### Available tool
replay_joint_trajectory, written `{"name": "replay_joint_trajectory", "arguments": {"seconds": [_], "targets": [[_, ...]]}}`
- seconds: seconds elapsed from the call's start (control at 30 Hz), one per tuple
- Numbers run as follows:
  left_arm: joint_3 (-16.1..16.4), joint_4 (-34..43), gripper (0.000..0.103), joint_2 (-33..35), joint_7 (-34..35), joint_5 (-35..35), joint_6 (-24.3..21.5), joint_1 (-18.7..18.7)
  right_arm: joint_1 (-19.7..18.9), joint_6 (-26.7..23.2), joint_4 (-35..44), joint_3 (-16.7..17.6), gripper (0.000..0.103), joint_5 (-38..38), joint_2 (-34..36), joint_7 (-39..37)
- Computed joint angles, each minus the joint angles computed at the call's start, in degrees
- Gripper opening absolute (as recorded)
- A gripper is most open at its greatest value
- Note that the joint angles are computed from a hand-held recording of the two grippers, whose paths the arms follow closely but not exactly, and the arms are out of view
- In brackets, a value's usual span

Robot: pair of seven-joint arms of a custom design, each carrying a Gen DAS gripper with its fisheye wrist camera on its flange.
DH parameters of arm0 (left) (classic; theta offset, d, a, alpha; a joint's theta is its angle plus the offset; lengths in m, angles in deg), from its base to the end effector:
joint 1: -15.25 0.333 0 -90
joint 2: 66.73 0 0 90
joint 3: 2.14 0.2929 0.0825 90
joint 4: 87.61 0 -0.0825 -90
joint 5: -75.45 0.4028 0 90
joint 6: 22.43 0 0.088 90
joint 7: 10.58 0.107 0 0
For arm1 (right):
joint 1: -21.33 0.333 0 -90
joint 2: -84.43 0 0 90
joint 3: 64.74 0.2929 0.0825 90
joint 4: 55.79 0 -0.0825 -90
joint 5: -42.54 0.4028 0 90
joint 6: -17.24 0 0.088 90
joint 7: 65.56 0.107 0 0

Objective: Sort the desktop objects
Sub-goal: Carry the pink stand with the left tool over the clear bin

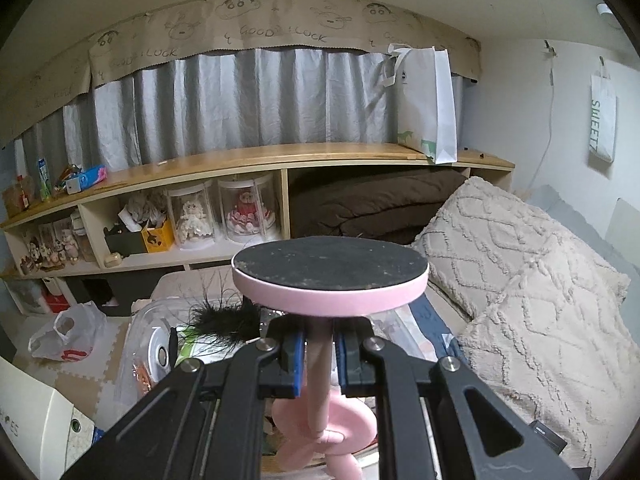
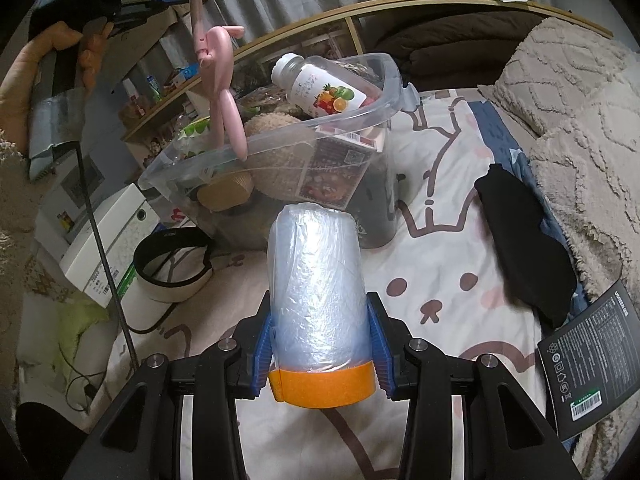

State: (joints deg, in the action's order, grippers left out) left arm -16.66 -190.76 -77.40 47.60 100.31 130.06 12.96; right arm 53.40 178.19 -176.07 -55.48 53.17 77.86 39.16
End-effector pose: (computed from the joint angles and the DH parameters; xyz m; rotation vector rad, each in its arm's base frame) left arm 0.5394 -0.1917 0.7169 -1.5274 1.5801 -0.9805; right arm 0.4459 0.3844 0.5374 -1.8814 1.3551 -0.1639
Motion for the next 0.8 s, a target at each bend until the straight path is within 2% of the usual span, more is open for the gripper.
{"name": "replay_joint_trajectory", "arguments": {"seconds": [0.47,0.7,0.8], "targets": [[0.15,2.22,0.013,0.53,-1.09,0.16,-1.55,0.34,0.26,0.21,-0.34,-0.14,0.043,0.67,-0.44,-0.52],[-0.37,3.95,0.013,1.5,-7.44,6.81,-2.87,0.97,0.28,-0.23,-0.06,-0.22,0.043,1.32,-0.2,-1.17],[0.28,2.85,0.013,1.46,-8.86,5.98,-2.55,0.51,0.23,-0.22,-0.09,-0.22,0.043,1.51,-0.19,-1.31]]}}
